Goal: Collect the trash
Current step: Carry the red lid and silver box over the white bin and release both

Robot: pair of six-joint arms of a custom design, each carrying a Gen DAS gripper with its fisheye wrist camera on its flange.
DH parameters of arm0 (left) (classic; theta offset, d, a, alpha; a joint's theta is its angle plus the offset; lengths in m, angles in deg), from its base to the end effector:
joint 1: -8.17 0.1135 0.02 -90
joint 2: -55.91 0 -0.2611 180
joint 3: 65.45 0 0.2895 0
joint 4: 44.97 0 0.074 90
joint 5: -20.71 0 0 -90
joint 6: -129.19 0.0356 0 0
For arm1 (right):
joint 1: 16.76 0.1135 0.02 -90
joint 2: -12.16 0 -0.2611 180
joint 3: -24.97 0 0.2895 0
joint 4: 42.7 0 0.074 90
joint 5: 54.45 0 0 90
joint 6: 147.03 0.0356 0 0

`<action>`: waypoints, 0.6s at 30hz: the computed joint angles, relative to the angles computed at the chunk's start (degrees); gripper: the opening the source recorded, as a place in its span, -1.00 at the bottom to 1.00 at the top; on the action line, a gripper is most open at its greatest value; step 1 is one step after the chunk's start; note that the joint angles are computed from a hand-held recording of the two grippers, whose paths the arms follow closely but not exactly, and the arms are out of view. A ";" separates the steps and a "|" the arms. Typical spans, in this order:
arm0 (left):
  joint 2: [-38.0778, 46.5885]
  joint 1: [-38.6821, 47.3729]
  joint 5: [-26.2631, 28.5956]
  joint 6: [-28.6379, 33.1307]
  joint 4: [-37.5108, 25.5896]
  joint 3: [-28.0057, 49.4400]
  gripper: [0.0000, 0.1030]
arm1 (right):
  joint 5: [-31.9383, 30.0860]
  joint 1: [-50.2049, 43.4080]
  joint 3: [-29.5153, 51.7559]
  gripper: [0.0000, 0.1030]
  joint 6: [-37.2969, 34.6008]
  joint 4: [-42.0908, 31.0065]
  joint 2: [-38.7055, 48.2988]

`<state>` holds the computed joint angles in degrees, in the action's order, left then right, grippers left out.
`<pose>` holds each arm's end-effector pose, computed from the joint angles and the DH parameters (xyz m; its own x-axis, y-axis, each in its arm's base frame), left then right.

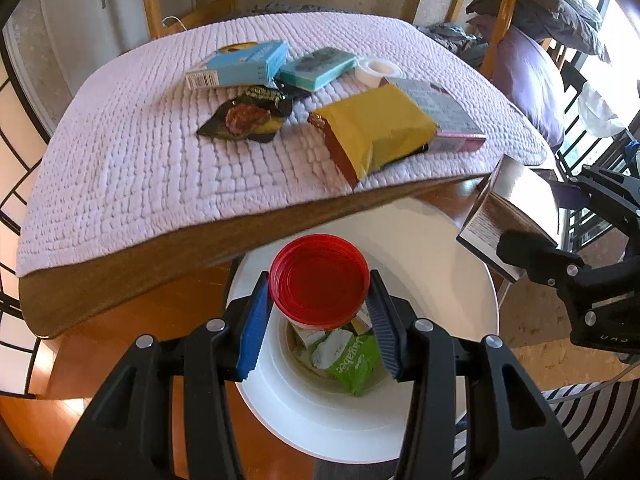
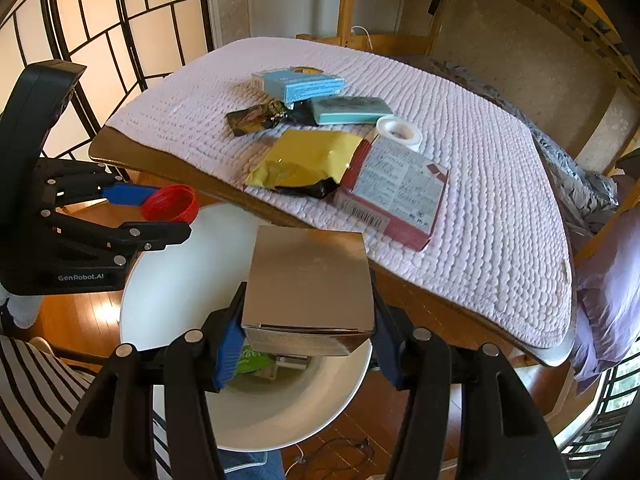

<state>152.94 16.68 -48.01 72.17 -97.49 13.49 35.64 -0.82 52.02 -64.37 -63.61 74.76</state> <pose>0.3606 0.0409 0.1817 -0.7928 0.3943 -0.4649 0.4921 0.8640 -0.1065 0.1884 0.0538 0.0856 -0.7599 -0.3499 -0.5478 -0.3739 0.9247 -0.0719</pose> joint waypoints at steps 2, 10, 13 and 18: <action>0.09 -0.03 -0.20 0.19 -0.06 -0.41 -0.05 | 0.06 0.20 -0.21 0.05 0.19 0.30 0.49; 0.70 -0.48 -1.44 0.82 0.66 -2.31 -0.05 | 0.10 0.55 -0.87 0.05 0.71 3.01 4.62; 1.14 -0.76 -1.99 0.79 0.86 -2.62 -0.05 | 0.03 0.42 -0.90 0.05 0.67 4.19 6.54; 1.75 -1.23 -2.89 0.60 1.57 -3.46 -0.05 | 0.06 0.42 -0.59 0.05 0.70 5.91 9.72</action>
